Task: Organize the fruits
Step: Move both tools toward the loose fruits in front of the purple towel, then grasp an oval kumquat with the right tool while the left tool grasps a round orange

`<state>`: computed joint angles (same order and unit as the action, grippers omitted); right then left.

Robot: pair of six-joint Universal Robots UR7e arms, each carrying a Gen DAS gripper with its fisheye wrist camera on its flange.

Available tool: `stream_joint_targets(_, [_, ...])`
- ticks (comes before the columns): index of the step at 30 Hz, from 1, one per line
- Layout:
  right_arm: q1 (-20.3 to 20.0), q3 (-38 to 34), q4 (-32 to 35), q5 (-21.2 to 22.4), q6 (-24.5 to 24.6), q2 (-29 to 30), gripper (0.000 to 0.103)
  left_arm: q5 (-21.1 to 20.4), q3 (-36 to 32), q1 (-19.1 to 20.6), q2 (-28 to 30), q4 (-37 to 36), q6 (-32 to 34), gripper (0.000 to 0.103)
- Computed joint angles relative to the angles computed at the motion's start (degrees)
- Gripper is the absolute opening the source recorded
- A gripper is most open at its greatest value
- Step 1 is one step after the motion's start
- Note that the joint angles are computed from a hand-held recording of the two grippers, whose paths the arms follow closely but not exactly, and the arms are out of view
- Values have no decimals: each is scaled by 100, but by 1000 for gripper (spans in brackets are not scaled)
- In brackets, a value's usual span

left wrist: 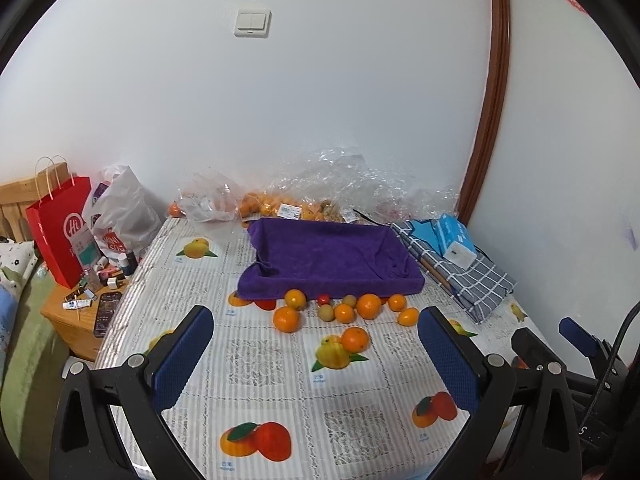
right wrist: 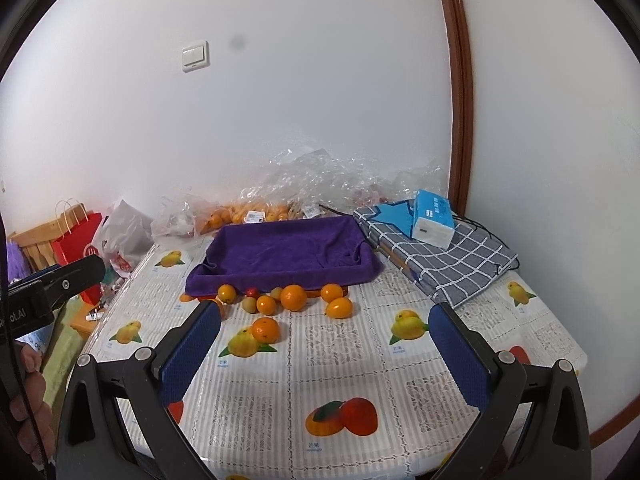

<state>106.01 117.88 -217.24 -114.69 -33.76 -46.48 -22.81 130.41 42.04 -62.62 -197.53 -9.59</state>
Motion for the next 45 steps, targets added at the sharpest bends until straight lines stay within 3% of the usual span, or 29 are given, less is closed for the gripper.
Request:
stream_joint_targets(7, [-61,-219,242,-47,-7,169,102,-38,-88,242,190,-708,596,103])
stream_joint_targets(14, [-170,-538,447,-19,-52,416,102,-157,-385,625,378,-676,800,103])
stream_joint_targets(20, [-270,-916,1006,62,7,577,102,-398,-718,1027,478,-378,899,103])
stream_joint_targets(28, [-443,-1591,1160,-339,-416,1184,97,-754,-1083,1659,579,218,804,103])
stream_joint_targets(36, [-778,-2333,1903,-595,-279,1699,80,-1039,-1380,2275,727,592,736,99])
stream_joint_targets(45, [-1004,-3267,2384,-690,-131,2225,78,-1559,-1751,2773,1015,661,789,98])
